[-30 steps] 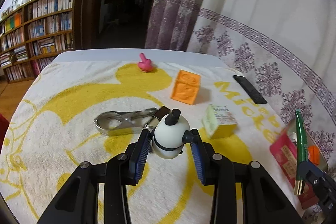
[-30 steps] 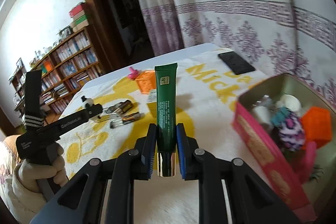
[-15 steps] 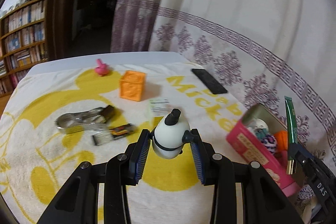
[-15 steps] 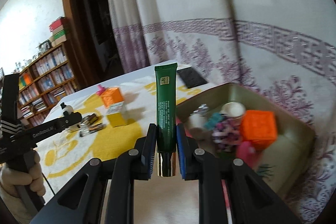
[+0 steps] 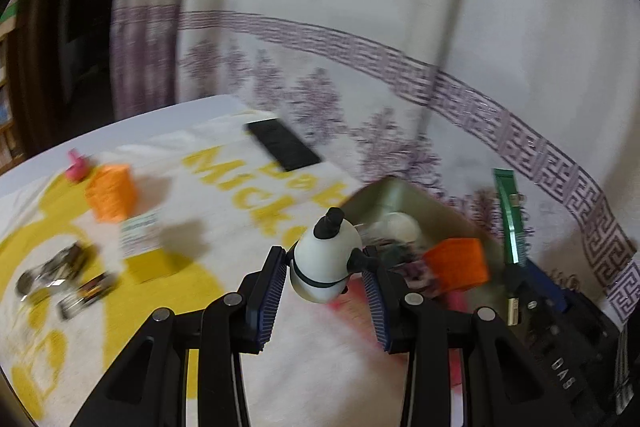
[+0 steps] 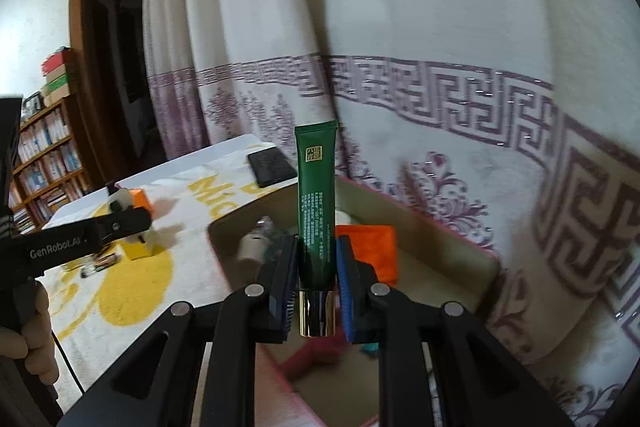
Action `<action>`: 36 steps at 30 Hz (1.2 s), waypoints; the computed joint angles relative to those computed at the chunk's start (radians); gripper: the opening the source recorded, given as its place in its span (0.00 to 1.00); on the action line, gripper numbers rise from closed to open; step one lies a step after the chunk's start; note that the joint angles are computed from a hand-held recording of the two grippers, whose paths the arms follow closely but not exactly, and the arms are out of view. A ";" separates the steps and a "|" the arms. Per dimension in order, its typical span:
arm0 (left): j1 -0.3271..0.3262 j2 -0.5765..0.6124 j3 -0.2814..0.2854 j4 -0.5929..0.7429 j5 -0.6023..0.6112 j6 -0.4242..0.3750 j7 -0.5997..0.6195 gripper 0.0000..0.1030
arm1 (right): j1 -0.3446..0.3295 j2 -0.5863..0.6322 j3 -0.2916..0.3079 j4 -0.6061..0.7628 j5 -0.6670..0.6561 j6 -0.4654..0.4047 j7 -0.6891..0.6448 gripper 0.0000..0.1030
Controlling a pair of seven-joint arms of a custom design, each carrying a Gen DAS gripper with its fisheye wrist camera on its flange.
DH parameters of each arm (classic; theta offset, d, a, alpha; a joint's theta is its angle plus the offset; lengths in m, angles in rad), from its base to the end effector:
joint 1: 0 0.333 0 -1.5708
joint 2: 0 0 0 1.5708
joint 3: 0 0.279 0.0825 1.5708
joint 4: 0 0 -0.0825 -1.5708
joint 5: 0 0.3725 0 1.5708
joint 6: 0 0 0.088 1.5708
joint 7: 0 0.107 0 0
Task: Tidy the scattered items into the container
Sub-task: 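Carry the panda and green tube over the tin with both grippers, then open both grippers to drop the panda and tube into the tin, then withdraw both grippers from the tin toward the remaining items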
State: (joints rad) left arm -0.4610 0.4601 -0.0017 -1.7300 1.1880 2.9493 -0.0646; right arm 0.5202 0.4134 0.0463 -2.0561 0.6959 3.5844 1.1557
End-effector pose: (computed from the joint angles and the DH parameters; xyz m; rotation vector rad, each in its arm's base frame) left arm 0.5656 -0.3503 0.3467 -1.8376 1.7035 -1.0428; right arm 0.5471 0.2501 0.3277 -1.6714 1.4169 -0.7260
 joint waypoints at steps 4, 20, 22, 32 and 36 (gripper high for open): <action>0.043 0.150 -0.077 0.176 -0.165 0.017 0.225 0.39 | 0.040 0.023 -0.052 0.033 0.088 -0.014 -0.054 0.20; -0.049 0.230 0.009 0.255 -0.449 0.059 0.431 0.80 | -0.002 0.005 -0.029 -0.006 0.067 -0.018 -0.006 0.51; -0.091 0.190 0.069 0.205 -0.434 0.055 0.382 0.80 | 0.007 0.005 -0.029 -0.006 0.070 -0.011 -0.010 0.54; -0.200 -0.012 0.253 -0.065 -0.105 0.043 -0.036 0.80 | 0.046 0.010 0.004 0.018 0.073 0.014 -0.047 0.77; -0.209 -0.100 0.289 -0.177 0.057 0.024 -0.220 0.80 | 0.087 0.020 -0.003 0.046 0.075 -0.030 -0.079 0.77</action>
